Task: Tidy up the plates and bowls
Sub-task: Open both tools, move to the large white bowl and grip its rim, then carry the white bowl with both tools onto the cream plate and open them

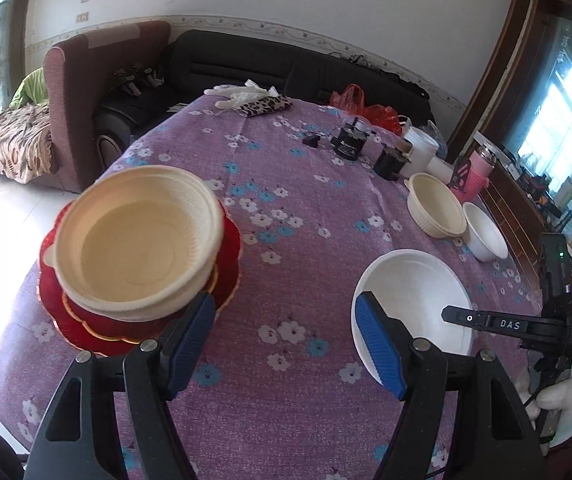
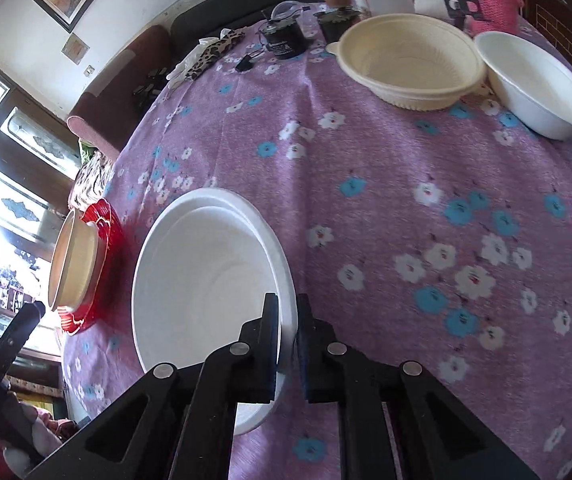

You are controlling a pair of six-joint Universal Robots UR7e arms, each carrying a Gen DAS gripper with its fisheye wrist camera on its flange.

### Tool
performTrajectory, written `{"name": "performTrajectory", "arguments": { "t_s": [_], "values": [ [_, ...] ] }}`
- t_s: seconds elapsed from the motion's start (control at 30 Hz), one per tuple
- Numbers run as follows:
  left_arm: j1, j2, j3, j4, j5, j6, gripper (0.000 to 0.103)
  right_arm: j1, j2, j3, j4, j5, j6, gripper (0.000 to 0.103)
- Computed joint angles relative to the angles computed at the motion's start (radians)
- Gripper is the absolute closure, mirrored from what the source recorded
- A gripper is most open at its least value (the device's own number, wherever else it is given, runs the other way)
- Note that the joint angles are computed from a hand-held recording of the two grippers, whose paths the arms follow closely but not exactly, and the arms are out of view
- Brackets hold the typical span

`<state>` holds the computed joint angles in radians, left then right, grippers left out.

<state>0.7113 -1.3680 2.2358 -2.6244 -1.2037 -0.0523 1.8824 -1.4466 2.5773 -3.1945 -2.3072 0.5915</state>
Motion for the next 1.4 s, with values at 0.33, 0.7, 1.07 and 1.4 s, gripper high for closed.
{"name": "performTrajectory", "arguments": {
  "t_s": [0.33, 0.7, 1.07, 1.4],
  "values": [
    [-0.049, 0.183, -0.026, 0.051, -0.094, -0.069, 0.031, 0.033, -0.050, 0.137, -0.168, -0.079, 0.027, 0.076],
    [-0.081, 0.305, -0.037, 0.022, -0.047, -0.095, 0.031, 0.084, 0.100, 0.165, -0.394, -0.109, 0.023, 0.076],
    [-0.103, 0.303, -0.013, 0.015, -0.050, -0.043, 0.079, 0.100, 0.166, 0.142, -0.429, -0.115, 0.010, 0.077],
    [-0.132, 0.175, 0.065, -0.065, -0.015, -0.033, 0.079, 0.195, 0.223, 0.080, -0.398, -0.191, -0.013, 0.079]
  ]
}}
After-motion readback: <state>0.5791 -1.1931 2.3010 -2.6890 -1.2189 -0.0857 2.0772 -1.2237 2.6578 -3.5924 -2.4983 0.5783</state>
